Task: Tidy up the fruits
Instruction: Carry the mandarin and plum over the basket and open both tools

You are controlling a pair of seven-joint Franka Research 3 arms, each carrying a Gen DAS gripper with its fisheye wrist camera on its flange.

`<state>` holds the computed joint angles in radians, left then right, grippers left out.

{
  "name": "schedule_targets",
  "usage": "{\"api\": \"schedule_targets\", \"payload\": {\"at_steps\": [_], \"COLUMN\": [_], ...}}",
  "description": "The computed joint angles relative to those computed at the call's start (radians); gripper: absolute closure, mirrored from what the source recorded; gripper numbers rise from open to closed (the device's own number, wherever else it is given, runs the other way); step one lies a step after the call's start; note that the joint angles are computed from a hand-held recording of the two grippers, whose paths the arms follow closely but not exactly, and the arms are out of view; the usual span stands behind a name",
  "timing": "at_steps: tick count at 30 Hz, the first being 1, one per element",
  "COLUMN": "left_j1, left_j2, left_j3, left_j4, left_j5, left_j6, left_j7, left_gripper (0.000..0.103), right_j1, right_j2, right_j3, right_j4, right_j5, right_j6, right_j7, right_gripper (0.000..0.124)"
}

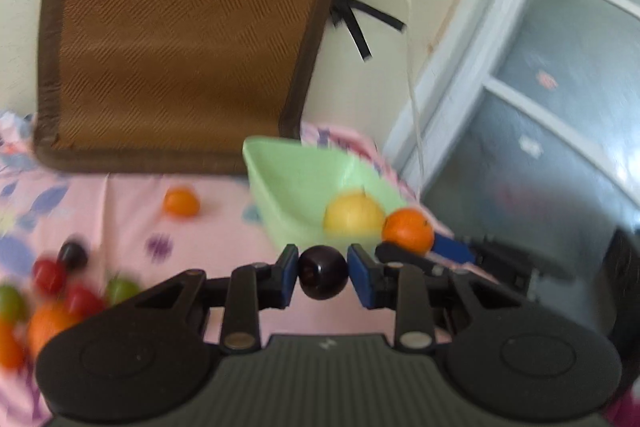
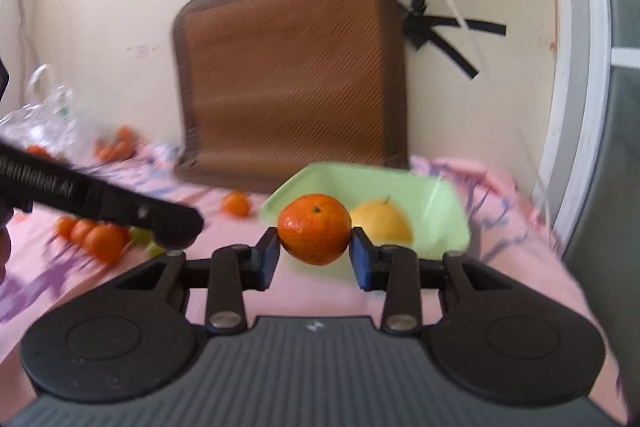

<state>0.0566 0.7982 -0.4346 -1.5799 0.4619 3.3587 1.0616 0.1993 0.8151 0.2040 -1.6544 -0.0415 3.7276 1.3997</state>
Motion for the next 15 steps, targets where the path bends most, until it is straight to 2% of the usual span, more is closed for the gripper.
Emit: {"api": "schedule_targets", "payload": {"at_steps": [3,6,8,9,10,11,12,15], "left_j1": [0.034,-0.022,-0.037,-0.053,-0.069,-0.079,-0.079,-0.073], "left_j2": [0.15,0.253,0.314,0.334,0.348,0.361,0.374,0.369], "left_j3": [-0.119,-0.122,-0.151,-0.145,-0.132,-0.128,-0.139,-0.149], "left_j4": [0.216,0.405,0.498,0.537,0.568,0.593,0.607,0.588], "left_j5": [-0.008,-0.06,-0.096,-0.116,-0.131,-0.145,-0.159,-0.202], "left_j6": [-0.124,-0.227,-0.287,-0.309,-0.322,-0.332,-0.332,-0.315], "left_j7": [0.055,0.11,0.152,0.158,0.16,0.171,0.192,0.219], "left_gripper": [0.075,0.075,0.075,0.072,0.07,0.066,0.066,0.062], "right_j1": [0.026,0.041,0.06,0.075,0.099,0.114,0.121,0.107], "right_j2": [0.068,0.116,0.139,0.152,0.162,0.171,0.174,0.183], "right_j3": [-0.023,-0.032,-0.049,-0.064,-0.089,-0.104,-0.11,-0.089], "right_j4": [0.139,0.228,0.264,0.28,0.294,0.305,0.307,0.311], "right_j5": [0.042,0.068,0.09,0.102,0.131,0.153,0.172,0.188], "right_j6": [-0.061,-0.107,-0.116,-0.105,-0.096,-0.092,-0.081,-0.066], "right_j7": [-0.017,-0.043,-0.072,-0.094,-0.122,-0.147,-0.164,-0.181], "right_gripper": [0.083,0.083,0.083,0.082,0.079,0.068,0.064,0.062]}}
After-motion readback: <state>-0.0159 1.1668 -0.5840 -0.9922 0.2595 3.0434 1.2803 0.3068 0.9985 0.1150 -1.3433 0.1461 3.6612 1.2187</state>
